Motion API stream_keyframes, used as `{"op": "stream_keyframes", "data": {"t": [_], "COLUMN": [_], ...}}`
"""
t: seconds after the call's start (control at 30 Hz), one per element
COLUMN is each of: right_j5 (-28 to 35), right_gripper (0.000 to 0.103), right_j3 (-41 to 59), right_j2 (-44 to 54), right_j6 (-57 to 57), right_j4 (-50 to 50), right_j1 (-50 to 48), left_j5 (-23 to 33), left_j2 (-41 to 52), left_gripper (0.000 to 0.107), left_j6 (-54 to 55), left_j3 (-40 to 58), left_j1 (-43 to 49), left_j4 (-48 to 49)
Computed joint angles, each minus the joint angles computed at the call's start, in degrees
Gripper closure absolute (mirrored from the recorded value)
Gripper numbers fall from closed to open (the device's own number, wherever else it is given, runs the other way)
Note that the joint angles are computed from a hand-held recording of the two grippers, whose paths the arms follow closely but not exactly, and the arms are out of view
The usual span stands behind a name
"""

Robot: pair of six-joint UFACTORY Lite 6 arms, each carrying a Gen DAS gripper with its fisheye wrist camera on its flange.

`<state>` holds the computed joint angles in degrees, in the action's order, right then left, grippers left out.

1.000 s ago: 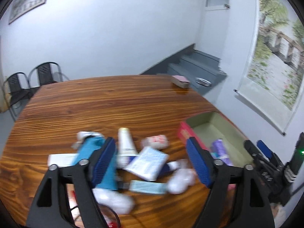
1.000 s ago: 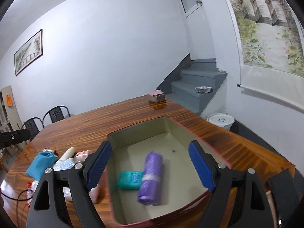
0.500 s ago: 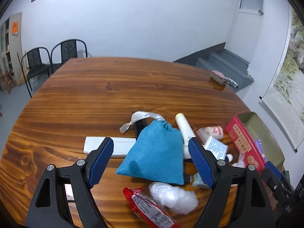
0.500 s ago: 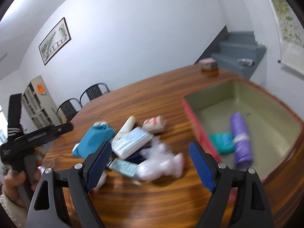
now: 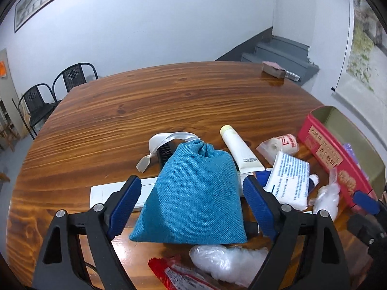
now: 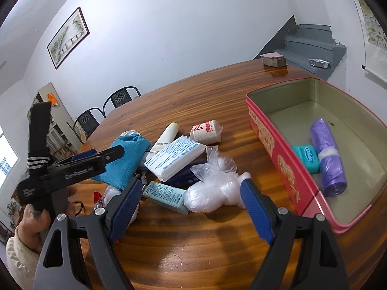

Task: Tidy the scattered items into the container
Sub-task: 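Move the left gripper to the blue cloth pouch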

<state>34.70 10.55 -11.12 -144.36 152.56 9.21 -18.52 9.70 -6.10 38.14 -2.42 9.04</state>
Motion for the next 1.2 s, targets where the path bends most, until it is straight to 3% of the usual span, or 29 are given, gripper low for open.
{"op": "stream_keyframes", "data": {"t": [0.2, 0.4, 0.57, 0.63, 0.67, 0.73, 0.83, 0.9, 1.1, 1.2], "right_j5": [-0.7, -1.2, -1.5, -1.5, -1.6, -1.7, -1.8, -1.8, -0.7, -0.7], "right_gripper": [0.016, 0.016, 0.016, 0.016, 0.016, 0.016, 0.016, 0.016, 0.016, 0.016], "right_j3": [1.0, 2.2, 2.4, 2.4, 2.4, 2.5, 2.5, 2.6, 2.8, 3.1], "right_j2": [0.9, 1.9, 2.3, 2.3, 2.4, 2.4, 2.6, 2.7, 3.7, 4.4], "right_j6": [0.6, 0.2, 0.0, -0.1, -0.3, -1.0, -2.4, -3.2, -5.7, -7.9], "right_j4": [0.0, 0.4, 0.4, 0.6, 0.7, 1.2, 2.4, 3.0, 3.3, 5.2], "right_j1": [0.8, 1.7, 2.2, 2.6, 2.8, 3.4, 4.5, 5.2, 7.8, 11.5], "left_j5": [1.6, 0.4, -0.8, -1.4, -2.0, -2.1, -3.1, -3.7, -6.1, -7.3], "left_j2": [5.5, 8.1, 8.6, 7.9, 7.4, 6.0, 4.1, 2.1, -4.7, -7.7], "left_gripper": [0.018, 0.018, 0.018, 0.027, 0.039, 0.044, 0.059, 0.077, 0.094, 0.095], "left_j6": [-4.0, -22.5, -23.1, -20.3, -22.3, -20.5, -19.4, -22.1, -33.5, -37.6], "left_j3": [4.2, 6.2, 6.0, 5.1, 4.7, 3.5, 1.6, 0.4, -2.6, -3.9], "left_j1": [0.8, 4.4, 4.7, 4.2, 4.3, 3.6, 3.5, 4.5, 8.9, 10.4], "left_j4": [4.9, 24.0, 24.9, 23.0, 25.6, 24.0, 23.3, 25.8, 37.2, 41.9]}}
